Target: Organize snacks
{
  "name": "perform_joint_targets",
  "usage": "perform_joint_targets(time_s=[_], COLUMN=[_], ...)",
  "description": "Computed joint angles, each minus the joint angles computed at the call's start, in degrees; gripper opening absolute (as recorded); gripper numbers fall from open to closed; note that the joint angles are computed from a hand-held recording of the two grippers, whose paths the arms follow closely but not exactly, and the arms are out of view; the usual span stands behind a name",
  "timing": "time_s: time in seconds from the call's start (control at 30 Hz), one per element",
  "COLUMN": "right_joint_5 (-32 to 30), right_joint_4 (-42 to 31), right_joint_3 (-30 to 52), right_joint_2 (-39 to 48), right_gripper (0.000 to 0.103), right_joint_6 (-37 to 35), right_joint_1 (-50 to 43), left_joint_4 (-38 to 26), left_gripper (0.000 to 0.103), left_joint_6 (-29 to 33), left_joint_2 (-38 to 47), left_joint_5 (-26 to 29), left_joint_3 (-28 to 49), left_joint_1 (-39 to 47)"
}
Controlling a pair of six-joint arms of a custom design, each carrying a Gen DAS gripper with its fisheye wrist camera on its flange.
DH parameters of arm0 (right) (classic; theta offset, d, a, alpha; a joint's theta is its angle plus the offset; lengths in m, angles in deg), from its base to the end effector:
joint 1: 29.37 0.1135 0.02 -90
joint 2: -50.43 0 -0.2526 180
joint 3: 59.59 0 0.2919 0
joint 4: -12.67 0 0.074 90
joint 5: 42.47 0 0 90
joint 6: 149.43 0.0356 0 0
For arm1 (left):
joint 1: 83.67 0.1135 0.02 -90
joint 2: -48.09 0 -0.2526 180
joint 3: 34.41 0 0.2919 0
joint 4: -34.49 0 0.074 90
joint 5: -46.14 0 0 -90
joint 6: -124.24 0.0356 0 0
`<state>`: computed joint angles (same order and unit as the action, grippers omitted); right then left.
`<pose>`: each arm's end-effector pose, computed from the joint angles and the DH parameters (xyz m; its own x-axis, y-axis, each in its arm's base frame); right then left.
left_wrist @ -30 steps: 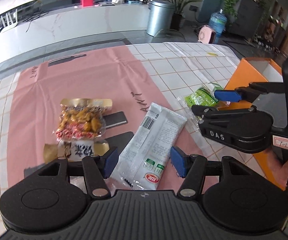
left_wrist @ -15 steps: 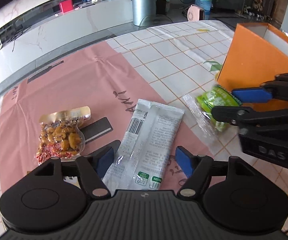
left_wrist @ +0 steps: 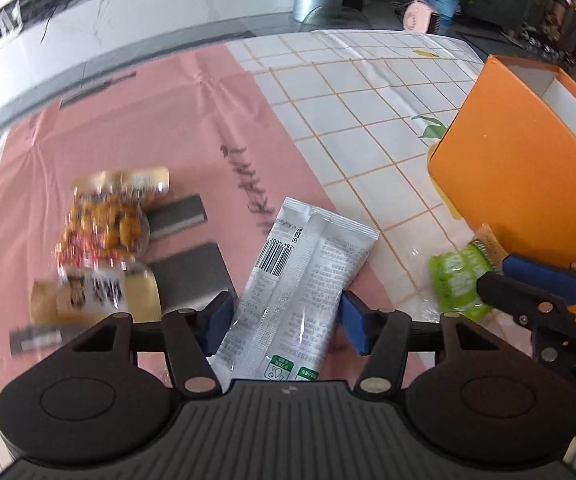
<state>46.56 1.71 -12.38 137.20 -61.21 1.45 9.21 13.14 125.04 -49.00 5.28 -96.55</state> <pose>0.2577 0.1545 0.0952 -0.6463 -0.4218 -0.6359 -0.5419 0.8404 -0.0067 0.2403 -0.0517 0.0857 -0.8724 -0.1683 -0.4588 -0.1418 0.9856 -0.0918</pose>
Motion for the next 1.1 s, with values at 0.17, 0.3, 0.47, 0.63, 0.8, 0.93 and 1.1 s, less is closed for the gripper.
perform_joint_targets(time_s=[0.17, 0.3, 0.47, 0.63, 0.8, 0.93, 1.1], right_joint_5=[-0.27, -2.87, -5.53, -4.76, -1.88, -1.04, 1.30], right_joint_4=[-2.79, -5.83, -8.81, -6.51, -1.05, 2.71, 6.01], right_joint_3=[-2.20, -4.46, -8.49, -11.37, -11.26, -9.21, -5.48], right_joint_2=[-4.25, -8.13, -13.93, -17.87, -16.51, -11.49, -3.60], right_gripper=[0.015, 0.014, 0.013, 0.026, 0.041, 0.046, 0.052], right_joint_6=[-0.34, -0.30, -0.09, -0.94, -4.71, -8.58, -10.23], right_joint_1=[-0.44, -0.99, -0.68, -0.99, -0.72, 0.11, 1.91], left_joint_4=[-6.08, -10.25, -16.29, -18.30, -19.09, -18.71, -16.92], left_gripper=[0.065, 0.065, 0.065, 0.067, 0.078, 0.079, 0.084], left_joint_6=[-10.03, -17.53, -24.64, -25.83, -23.42, -20.96, -19.42], left_joint_2=[-7.36, -13.24, -23.18, -33.35, -34.34, -33.71, -32.00], left_joint_5=[0.55, -0.21, 0.52, 2.51, 1.63, 2.14, 0.39], left_joint_3=[-3.19, -6.05, -10.24, -15.18, -15.40, -15.28, -15.23], left_joint_1=[-3.49, -6.77, -8.27, -7.14, -8.78, -8.48, -10.36])
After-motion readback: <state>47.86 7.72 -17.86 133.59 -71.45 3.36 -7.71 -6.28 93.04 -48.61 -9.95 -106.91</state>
